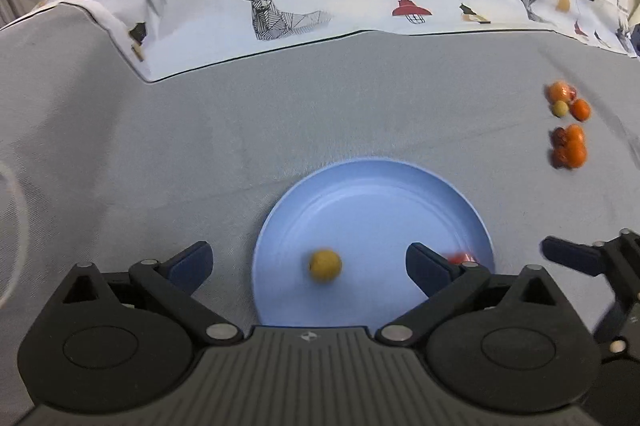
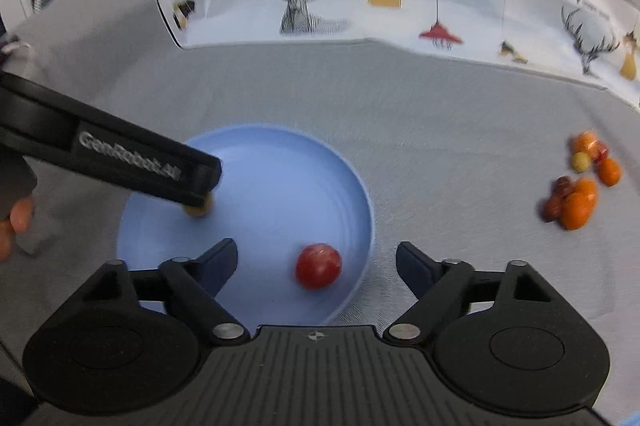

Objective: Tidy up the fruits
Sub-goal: 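Open both tools to drop the fruits on the plate and withdraw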

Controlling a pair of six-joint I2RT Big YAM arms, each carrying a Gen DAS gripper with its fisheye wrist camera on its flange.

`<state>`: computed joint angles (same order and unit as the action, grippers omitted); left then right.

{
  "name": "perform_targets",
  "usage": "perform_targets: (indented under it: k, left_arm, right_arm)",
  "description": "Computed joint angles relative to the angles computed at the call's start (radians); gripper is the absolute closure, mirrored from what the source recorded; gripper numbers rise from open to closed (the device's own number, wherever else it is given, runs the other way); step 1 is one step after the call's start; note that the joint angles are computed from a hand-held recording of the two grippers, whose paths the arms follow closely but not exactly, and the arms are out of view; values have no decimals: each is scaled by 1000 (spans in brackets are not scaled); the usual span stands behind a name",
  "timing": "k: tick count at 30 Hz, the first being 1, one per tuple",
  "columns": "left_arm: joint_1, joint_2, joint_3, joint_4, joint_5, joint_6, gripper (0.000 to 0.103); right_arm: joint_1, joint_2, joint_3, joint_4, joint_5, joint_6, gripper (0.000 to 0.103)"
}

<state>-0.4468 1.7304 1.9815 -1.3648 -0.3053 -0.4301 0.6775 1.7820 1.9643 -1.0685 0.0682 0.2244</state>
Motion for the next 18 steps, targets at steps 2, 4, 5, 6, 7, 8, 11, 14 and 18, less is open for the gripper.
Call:
perform_targets:
  k: [2, 4, 5, 6, 7, 8, 11, 14, 18]
  left_arm:
    - [-11, -42, -21, -27, -7, -41, 0]
    - [-32, -86, -46, -68, -27, -92, 0]
    - [-45, -102, -52, -91, -36, -116, 0]
    - [-59, -121, -60, -112, -46, -140, 0]
    - [-74, -139, -68, -132, -56, -168, 0]
    - [-90, -158, -77, -147, -58, -195, 0]
    - [-132, -193, -78, -178, -60, -254, 0]
    - [-174, -207, -57, -200, -63, -282, 0]
    - [-228, -183, 14, -224, -95, -272, 0]
  right_arm:
    - [10, -62, -44, -9, -9, 32, 8]
    - [28, -127, -95, -10, -12, 67, 6]
    - [39, -168, -127, -15, -10, 93, 5]
    - [47, -201, -152, -19, -3, 120, 4]
    - [48, -232, -179, -19, 6, 147, 4]
    - [47, -264, -204, -24, 22, 187, 3]
    - [32, -342, -258, -19, 61, 283, 3]
    - [3, -413, -298, -5, 105, 387, 1]
    - [-53, -523, -368, 30, 207, 523, 1]
